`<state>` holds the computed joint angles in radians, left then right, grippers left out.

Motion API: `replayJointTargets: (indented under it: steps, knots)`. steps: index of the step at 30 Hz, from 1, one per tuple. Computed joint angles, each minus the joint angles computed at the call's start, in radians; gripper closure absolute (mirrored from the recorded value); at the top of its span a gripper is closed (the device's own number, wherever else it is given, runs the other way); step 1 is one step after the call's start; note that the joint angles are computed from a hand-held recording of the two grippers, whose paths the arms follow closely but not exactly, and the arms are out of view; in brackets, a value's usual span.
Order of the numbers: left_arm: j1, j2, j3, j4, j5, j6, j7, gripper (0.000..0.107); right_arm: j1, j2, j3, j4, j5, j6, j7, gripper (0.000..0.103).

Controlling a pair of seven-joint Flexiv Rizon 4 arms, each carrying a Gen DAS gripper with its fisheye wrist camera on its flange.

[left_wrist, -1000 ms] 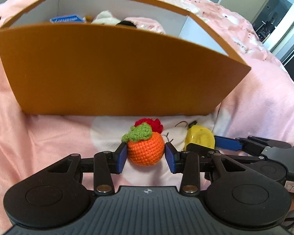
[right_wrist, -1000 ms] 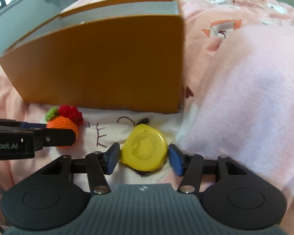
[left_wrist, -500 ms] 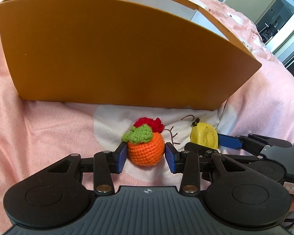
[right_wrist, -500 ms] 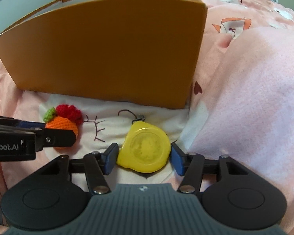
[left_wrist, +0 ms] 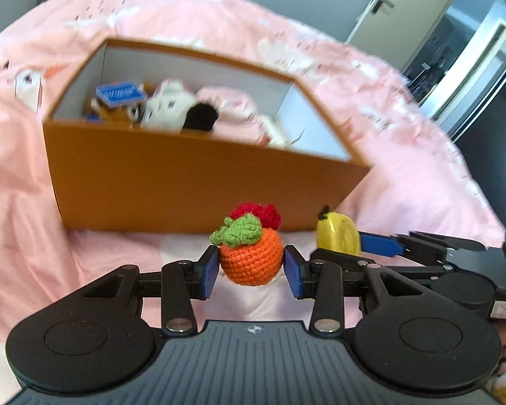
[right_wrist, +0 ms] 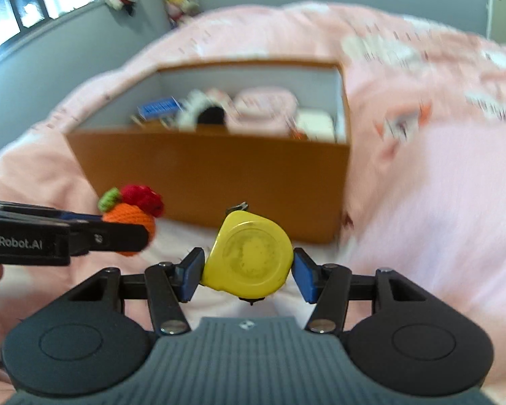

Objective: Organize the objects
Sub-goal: 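Carry the crocheted orange over the box with the left gripper while the right gripper carries the tape measure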

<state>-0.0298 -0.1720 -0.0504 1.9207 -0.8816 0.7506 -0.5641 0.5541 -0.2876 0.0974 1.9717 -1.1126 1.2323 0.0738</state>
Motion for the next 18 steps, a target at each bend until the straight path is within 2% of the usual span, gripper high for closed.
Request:
replayJointTargets:
  steps: [5,6,10,14,18]
  knots:
    - [0.016,0.024,0.003,-0.030,-0.076,-0.054,0.054,0.060,-0.026,0.009,-0.044,-0.049,-0.083,0.103,-0.031,0.045]
    - [0.016,0.023,0.002,-0.042,-0.086,-0.057,0.058,0.060,-0.038,0.033,-0.030,-0.031,-0.115,0.107,-0.016,0.045]
    - [0.019,0.007,0.001,-0.098,-0.094,-0.051,0.077,0.060,-0.066,0.052,-0.014,-0.051,-0.103,0.153,-0.078,0.045]
    - [0.040,-0.045,-0.006,-0.199,-0.057,-0.083,0.055,0.060,-0.074,0.004,-0.006,-0.132,0.012,0.187,-0.207,0.045]
    - [0.061,-0.112,-0.018,-0.317,0.031,-0.106,0.035,0.060,-0.068,-0.066,0.003,-0.228,0.168,0.190,-0.373,0.045]
